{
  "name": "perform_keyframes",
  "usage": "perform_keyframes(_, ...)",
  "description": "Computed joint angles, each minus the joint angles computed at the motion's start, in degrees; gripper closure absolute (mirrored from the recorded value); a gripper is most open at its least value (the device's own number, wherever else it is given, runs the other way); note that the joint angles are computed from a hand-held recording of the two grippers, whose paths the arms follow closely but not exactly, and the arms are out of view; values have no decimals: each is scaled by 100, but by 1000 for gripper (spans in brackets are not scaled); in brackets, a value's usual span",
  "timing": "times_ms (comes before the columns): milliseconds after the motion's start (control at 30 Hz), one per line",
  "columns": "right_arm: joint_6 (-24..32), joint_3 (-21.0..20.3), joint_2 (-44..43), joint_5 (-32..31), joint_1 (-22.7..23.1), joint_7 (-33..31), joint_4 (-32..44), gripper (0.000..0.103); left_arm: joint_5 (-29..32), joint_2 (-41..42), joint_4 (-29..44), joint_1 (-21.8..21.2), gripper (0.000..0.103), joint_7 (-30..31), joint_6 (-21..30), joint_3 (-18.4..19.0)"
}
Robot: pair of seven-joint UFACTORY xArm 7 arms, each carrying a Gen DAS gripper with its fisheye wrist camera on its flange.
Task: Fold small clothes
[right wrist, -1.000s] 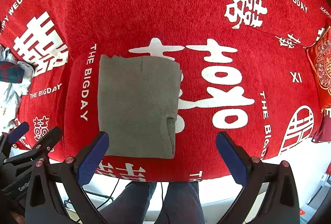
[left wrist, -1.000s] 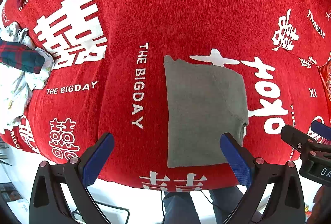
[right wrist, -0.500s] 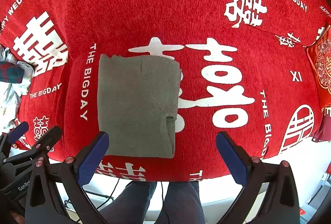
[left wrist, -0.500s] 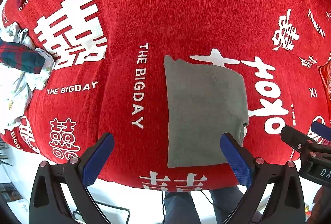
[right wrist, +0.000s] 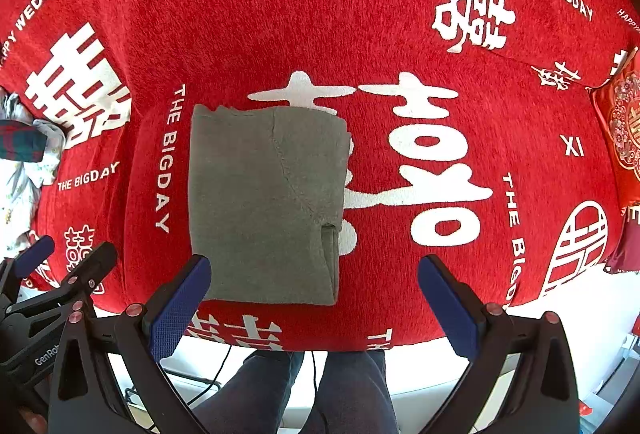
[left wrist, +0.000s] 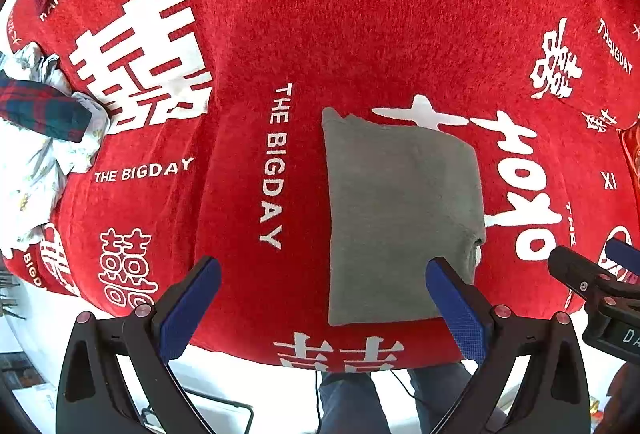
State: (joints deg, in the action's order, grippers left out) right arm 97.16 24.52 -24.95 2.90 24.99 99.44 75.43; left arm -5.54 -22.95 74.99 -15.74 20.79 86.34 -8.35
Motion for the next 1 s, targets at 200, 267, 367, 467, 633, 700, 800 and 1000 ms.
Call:
perform_keyframes(200, 1, -4, 15, -10, 3, -1, 13, 0, -4, -5, -1, -6, 0, -22, 6, -6)
perform_keyframes(267, -3, -1, 3, -1, 9, 10, 1, 0, 5, -8, -4, -8, 0, -23, 2, -10)
perform_keyframes(367, 0, -3, 12, -6, 11, 0, 8, 0, 16, -13, -16, -5, 0, 21, -21, 7)
perform_keyframes(467, 0, -2, 28, -14, 8, 5, 25, 0, 16, -16, -16, 1, 0, 34, -16, 12)
perform_keyframes(633, 1, -3, 39, -20, 12, 10, 35, 0, 26, -22, -23, 8, 0, 42, -45, 11)
perform_keyframes(700, -1, -6, 45, -22, 14, 9, 39, 0, 32, -24, -27, 8, 0, 56, -70, 11)
perform_keyframes(800, -3, -6, 39, -12, 21, 13, 25, 0, 35, -43, -37, -1, 0, 74, -108, 1)
perform_keyframes(1000, -3, -1, 63, -22, 23, 36, 44, 0, 7, -10, 7, 0, 0, 15, -60, -3)
